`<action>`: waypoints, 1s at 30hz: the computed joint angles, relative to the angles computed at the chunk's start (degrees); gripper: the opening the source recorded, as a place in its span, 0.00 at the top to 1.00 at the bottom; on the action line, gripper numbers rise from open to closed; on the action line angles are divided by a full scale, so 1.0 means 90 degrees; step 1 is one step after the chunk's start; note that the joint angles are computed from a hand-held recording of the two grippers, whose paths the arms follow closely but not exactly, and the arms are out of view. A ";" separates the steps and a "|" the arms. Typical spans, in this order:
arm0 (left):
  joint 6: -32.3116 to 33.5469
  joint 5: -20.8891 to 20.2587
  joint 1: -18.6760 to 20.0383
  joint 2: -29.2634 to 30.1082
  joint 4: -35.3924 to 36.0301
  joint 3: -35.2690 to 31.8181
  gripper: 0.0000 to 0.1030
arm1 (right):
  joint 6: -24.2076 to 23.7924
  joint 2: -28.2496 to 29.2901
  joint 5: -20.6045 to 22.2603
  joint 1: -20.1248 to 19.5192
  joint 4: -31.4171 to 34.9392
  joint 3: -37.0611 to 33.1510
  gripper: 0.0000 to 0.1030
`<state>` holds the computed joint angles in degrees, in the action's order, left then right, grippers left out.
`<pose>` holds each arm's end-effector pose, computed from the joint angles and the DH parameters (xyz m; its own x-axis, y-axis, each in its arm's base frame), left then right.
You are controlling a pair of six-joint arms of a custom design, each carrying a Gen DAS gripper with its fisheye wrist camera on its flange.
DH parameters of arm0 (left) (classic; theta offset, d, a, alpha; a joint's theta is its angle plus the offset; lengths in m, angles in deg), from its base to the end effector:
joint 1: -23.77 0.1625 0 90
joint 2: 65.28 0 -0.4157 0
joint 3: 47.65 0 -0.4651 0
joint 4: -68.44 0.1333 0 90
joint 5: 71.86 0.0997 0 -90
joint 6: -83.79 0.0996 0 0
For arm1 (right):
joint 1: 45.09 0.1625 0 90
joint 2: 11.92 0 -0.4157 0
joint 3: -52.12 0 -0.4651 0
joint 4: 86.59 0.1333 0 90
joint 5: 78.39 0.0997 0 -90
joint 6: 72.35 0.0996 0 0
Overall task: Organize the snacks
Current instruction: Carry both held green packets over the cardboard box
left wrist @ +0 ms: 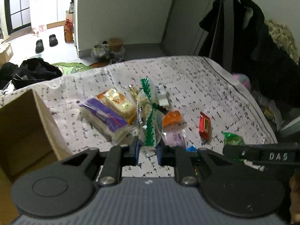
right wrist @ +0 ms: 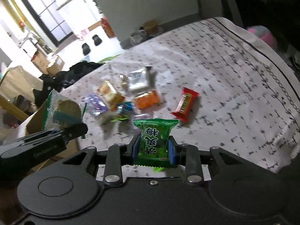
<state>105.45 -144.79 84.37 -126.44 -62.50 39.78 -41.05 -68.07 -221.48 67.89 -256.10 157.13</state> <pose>-0.2208 -0.7229 0.2539 -0.6327 0.6870 -0.3574 0.7622 0.6340 -0.1306 0.3047 -0.5810 0.1568 -0.7829 0.5318 0.3229 0.0829 0.6036 -0.7930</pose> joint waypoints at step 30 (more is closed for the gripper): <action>-0.0723 0.0591 0.0698 -0.0694 -0.0200 -0.0327 0.84 | -0.1758 0.1784 0.1335 0.0358 -0.0366 -0.2021 0.70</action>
